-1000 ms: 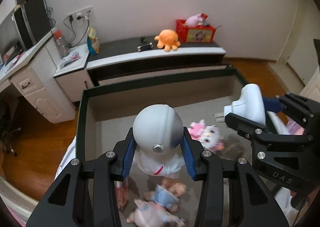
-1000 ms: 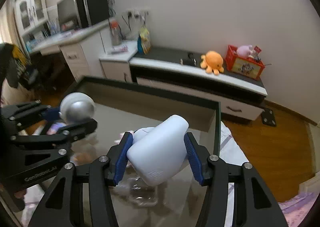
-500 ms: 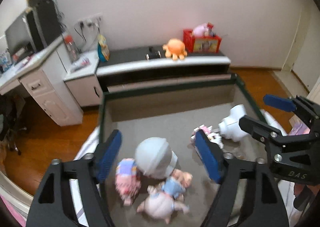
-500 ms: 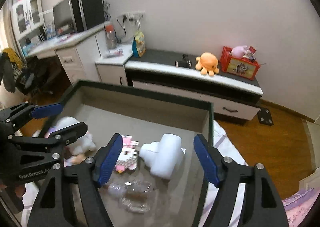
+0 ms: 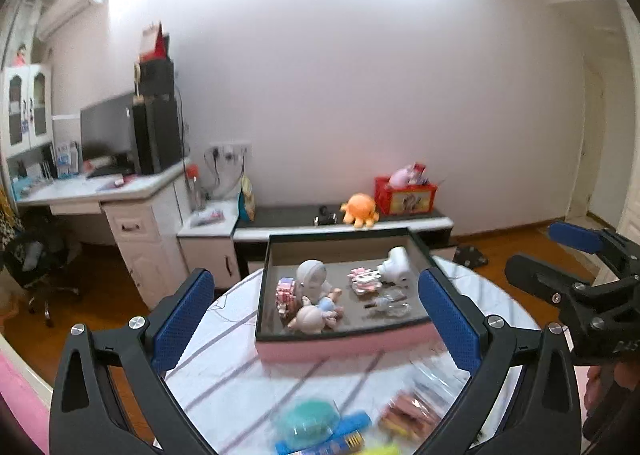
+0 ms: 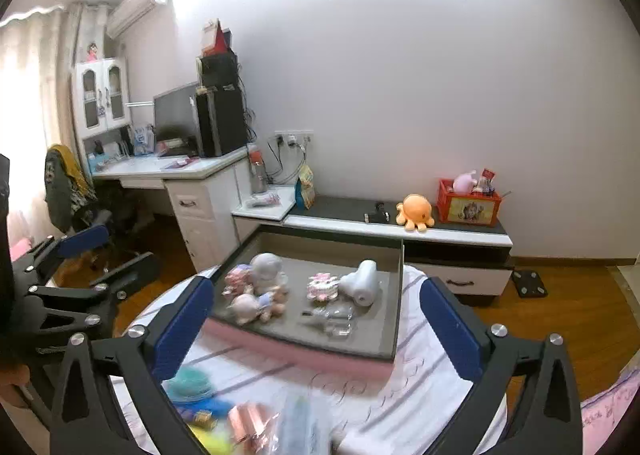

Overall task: Organize rigid objects
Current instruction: 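Withdraw both tools from the pink box and hold above the bed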

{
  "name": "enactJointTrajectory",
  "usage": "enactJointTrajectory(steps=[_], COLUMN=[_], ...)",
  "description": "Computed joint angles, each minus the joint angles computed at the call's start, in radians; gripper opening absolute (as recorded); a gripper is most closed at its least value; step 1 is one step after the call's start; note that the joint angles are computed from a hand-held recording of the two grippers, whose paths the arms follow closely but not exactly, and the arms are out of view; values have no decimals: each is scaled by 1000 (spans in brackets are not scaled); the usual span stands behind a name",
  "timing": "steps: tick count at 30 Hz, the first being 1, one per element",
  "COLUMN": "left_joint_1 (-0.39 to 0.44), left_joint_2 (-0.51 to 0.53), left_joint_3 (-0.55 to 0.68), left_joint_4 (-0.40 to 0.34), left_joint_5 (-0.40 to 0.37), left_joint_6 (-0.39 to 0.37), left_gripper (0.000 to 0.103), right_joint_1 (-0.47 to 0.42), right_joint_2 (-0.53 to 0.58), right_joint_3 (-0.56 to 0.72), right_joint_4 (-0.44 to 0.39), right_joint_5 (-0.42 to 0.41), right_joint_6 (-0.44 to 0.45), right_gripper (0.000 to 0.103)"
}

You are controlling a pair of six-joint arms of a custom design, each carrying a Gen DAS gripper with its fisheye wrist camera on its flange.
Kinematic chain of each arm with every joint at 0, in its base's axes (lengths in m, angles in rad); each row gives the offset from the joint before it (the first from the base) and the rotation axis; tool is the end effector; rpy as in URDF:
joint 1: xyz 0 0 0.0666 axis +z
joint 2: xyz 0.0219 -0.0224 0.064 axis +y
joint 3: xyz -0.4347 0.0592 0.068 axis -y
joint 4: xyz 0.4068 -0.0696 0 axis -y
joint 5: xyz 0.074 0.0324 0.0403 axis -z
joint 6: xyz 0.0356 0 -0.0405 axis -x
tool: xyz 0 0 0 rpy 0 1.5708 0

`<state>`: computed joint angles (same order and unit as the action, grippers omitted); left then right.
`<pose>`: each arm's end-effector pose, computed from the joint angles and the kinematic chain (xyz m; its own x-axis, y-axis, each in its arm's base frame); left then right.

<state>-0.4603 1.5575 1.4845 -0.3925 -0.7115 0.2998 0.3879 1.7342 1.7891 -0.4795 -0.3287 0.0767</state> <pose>0.5297 -0.2372 0.4910 -0.3292 -0.0864 -0.9403 -0.2968 0.9548 0.0161 0.6104 0.2614 0.5262 -0.3319 -0.2140 -0.9187 -0.6577 0.7507 0.0628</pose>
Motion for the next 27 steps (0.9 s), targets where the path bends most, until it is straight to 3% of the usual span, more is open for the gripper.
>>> enactJointTrajectory(steps=[4, 10, 13, 21, 27], left_joint_1=[-86, -178, -221, -287, -300], left_joint_2=[-71, -127, -151, -170, -187], left_joint_3=[-84, -150, -172, -185, -198], left_joint_4=[29, 41, 31, 72, 95], left_joint_5=[-122, -243, -294, -416, -420], left_joint_6=[-17, 25, 55, -11, -12], left_gripper=[103, 103, 103, 103, 103], right_joint_1=[6, 9, 12, 14, 17], right_joint_2=[-135, -267, -310, -387, -423], right_joint_3=[-193, -368, -421, -500, -535], right_joint_4=[121, 213, 243, 292, 319], right_joint_5=[29, 113, 136, 171, 175], right_joint_6=[-16, -66, -86, -98, -101], right_gripper=[103, 103, 103, 103, 103])
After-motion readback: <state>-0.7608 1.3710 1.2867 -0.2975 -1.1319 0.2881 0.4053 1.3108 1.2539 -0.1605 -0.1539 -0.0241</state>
